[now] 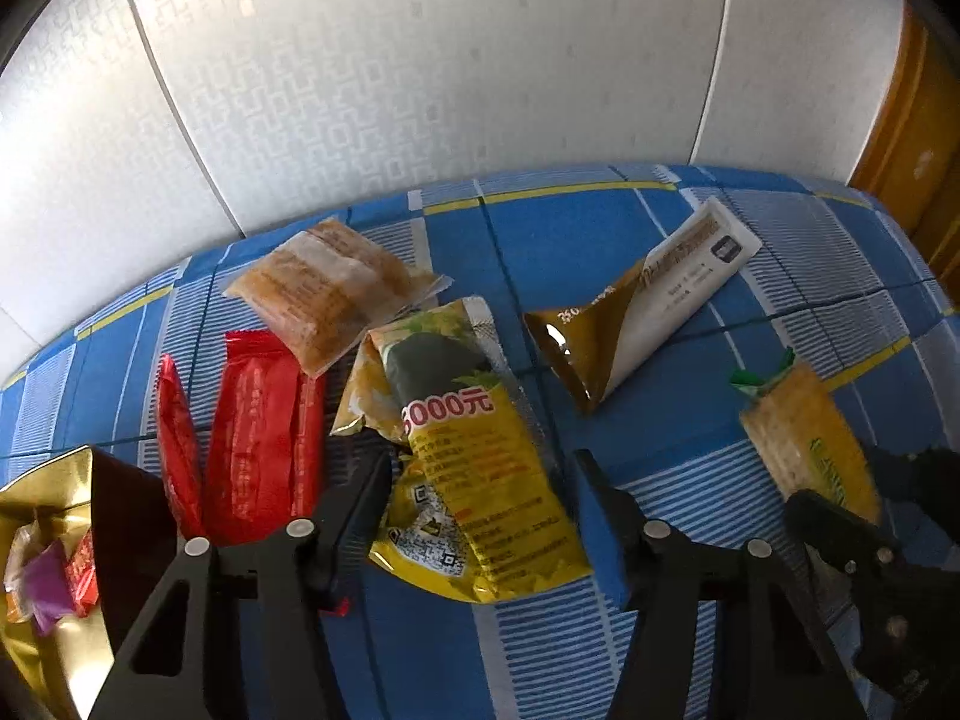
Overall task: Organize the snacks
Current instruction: 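Grasp the yellow chip bag with the left gripper while the right holds the cracker pack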
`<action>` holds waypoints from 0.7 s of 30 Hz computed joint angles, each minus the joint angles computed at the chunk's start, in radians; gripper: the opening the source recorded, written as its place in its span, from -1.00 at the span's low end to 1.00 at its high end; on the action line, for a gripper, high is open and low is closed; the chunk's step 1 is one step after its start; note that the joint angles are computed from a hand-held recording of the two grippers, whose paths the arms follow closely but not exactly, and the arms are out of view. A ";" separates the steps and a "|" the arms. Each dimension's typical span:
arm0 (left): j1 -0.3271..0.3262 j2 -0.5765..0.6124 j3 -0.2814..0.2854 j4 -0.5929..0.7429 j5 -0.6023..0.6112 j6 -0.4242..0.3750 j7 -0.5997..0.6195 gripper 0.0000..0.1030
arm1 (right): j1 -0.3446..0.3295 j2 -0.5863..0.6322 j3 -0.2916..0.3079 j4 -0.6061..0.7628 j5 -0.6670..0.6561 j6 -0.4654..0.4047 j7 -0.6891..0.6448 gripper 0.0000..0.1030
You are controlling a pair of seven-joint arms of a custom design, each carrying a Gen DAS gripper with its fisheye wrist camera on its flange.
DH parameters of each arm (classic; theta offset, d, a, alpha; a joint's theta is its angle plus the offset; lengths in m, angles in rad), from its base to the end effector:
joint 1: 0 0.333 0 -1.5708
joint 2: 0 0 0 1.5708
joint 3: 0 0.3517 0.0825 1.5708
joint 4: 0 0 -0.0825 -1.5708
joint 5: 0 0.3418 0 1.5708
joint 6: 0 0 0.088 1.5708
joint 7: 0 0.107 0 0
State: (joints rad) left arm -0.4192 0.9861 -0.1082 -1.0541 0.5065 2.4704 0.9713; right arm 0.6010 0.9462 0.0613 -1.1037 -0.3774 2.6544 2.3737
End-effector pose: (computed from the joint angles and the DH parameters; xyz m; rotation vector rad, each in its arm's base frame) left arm 0.7137 -0.3735 0.3188 -1.7194 2.0793 -0.4794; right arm 0.6434 0.4876 0.3488 -1.8768 1.7020 -0.3445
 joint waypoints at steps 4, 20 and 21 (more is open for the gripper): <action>0.018 -0.029 -0.012 -0.055 -0.009 0.034 -0.004 0.09 | 0.004 -0.001 -0.009 -0.006 -0.008 0.012 0.009 -0.07; -0.012 -0.219 0.037 -0.394 0.156 0.183 -0.235 -0.08 | 0.021 0.001 -0.028 -0.003 -0.043 0.007 0.022 -0.07; -0.014 -0.232 0.039 -0.416 0.172 0.200 -0.253 -0.08 | 0.023 0.002 -0.031 0.000 -0.046 0.004 0.024 -0.07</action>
State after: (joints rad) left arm -0.4333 0.7543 -0.0687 -1.4700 0.6790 2.6704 0.7182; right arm 0.6243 0.9486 0.0302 -1.1040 -0.4238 2.6582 2.3972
